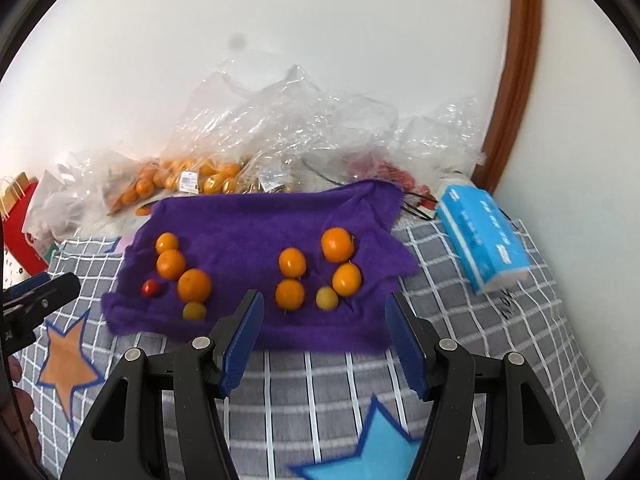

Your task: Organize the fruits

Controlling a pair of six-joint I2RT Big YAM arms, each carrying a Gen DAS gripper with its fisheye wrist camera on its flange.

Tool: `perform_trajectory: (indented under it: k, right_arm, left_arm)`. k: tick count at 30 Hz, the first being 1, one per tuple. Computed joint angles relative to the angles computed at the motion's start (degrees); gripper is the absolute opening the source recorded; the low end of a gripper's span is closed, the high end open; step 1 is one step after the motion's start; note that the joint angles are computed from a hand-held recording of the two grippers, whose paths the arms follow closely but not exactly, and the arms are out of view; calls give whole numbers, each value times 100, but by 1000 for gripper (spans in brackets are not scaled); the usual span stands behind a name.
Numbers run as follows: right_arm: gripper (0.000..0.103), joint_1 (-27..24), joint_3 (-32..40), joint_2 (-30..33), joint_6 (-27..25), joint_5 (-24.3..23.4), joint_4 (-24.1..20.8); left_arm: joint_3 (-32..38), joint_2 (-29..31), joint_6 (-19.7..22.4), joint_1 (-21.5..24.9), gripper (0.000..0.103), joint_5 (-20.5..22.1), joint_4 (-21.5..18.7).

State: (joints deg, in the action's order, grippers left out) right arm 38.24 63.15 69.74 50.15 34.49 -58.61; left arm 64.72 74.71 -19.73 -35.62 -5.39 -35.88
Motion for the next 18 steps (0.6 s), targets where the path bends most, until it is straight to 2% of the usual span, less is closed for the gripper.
perform_trajectory:
  k: [1, 2, 5, 9, 11, 18]
  right_arm:
    - [65, 147, -32, -101, 155, 76, -117]
    - [74, 249, -52, -161, 278, 162, -201]
    - [89, 669, -172, -345, 671, 659, -395]
    - [93, 1080, -294, -507, 1182, 918, -762]
    - [97, 1208, -365, -590, 1379, 928, -856]
    - [99, 1579, -532, -733, 2019, 1070, -1264]
  left_arm:
    - [-108, -146, 17, -75, 91, -93, 10]
    - [-206, -274, 25, -155, 93, -199, 33]
    - [-496, -605, -18, -381, 97, -564, 110]
    - [-799, -929, -125, -652, 100, -932, 177]
    - [-926, -1046, -209, -743, 101, -1029, 221]
    - [-1185, -1314, -310, -996, 102, -1285, 344]
